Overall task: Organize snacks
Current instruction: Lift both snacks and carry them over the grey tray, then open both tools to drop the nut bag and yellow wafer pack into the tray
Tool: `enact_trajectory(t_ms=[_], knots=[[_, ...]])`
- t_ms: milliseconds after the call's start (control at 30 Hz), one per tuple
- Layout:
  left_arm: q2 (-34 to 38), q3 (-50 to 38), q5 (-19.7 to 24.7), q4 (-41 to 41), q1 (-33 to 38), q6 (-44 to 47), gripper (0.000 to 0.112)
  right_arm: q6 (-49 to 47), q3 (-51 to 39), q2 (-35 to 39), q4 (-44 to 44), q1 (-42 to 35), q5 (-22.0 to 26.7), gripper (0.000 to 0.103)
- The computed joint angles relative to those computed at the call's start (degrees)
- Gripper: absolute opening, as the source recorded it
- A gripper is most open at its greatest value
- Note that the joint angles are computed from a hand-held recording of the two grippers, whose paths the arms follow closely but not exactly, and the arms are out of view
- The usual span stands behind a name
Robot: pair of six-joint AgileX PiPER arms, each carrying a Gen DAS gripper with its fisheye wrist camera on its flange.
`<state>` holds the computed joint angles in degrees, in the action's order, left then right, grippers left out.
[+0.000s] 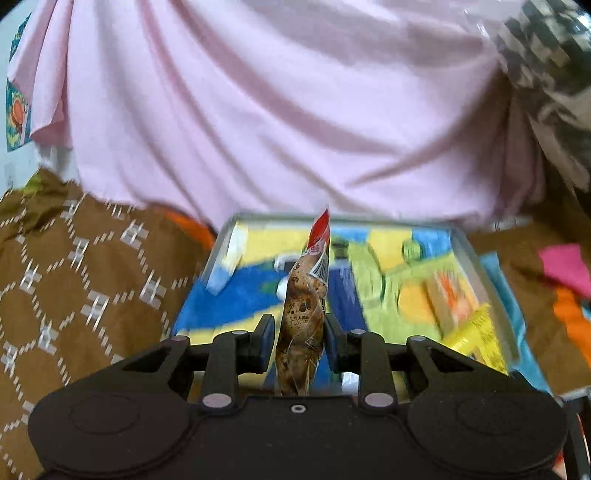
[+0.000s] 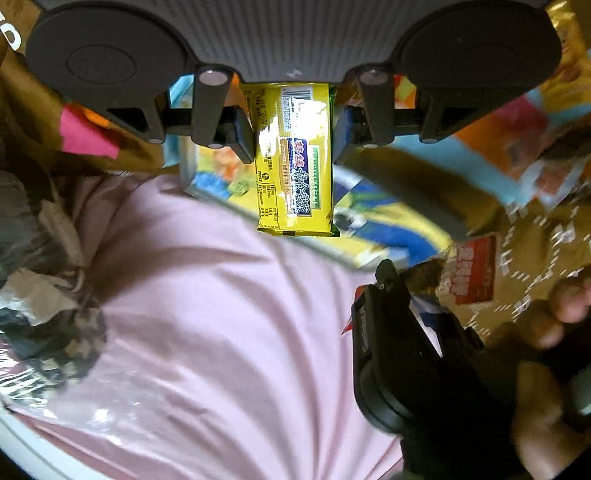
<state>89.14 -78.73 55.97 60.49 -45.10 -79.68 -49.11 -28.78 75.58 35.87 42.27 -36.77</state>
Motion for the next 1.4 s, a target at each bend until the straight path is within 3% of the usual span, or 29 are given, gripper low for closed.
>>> enact_trajectory(t_ms=[167, 367, 500, 733, 767, 833, 1000, 1067, 1333, 1400], knots=[[5.0, -5.05, -5.41, 3.5, 3.96, -2.8, 0.03, 10.45, -4.09, 6.78, -8.04, -4.29, -7.11, 0.05], [8.68, -7.04, -13.81, 4.12, 7.67, -1.52, 0.031, 18.9, -11.43, 13.13, -11.02, -7.72, -6.85, 0.05], [10.99, -7.69, -17.05, 2.02, 10.03, 1.56, 0.031, 24.59, -14.62, 17.41, -14.33, -9.91, -5.17, 0.05], [14.22, -9.36, -18.83, -5.34, 13.87, 6.52, 0.031, 26.8, -17.08, 20.84, -16.62, -10.74, -1.16, 0.049], [14.56, -9.54, -18.82, -5.98, 14.22, 6.55, 0.031, 27.18, -17.96, 21.38, -17.34, -11.23, 0.14, 0.048], [15.2, -10.16, -18.85, -7.65, 14.78, 6.84, 0.031, 27.91, -18.79, 21.83, -18.45, -11.72, 2.52, 0.033], [16.01, -11.02, -18.52, -10.21, 15.17, 7.82, 0.032, 25.18, -19.68, 22.56, -16.31, -11.11, 4.54, 0.035], [15.64, -10.78, -18.96, -10.46, 15.15, 8.63, 0.053, 23.95, -19.22, 22.33, -14.65, -10.32, 3.77, 0.038], [11.32, -7.32, -15.76, -4.69, 12.93, 1.69, 0.08, 24.65, -18.56, 19.41, -13.85, -10.44, 5.15, 0.063], [9.26, -5.27, -14.2, -1.86, 11.71, -1.13, 0.088, 24.32, -17.8, 17.55, -12.51, -10.25, 5.4, 0.074]])
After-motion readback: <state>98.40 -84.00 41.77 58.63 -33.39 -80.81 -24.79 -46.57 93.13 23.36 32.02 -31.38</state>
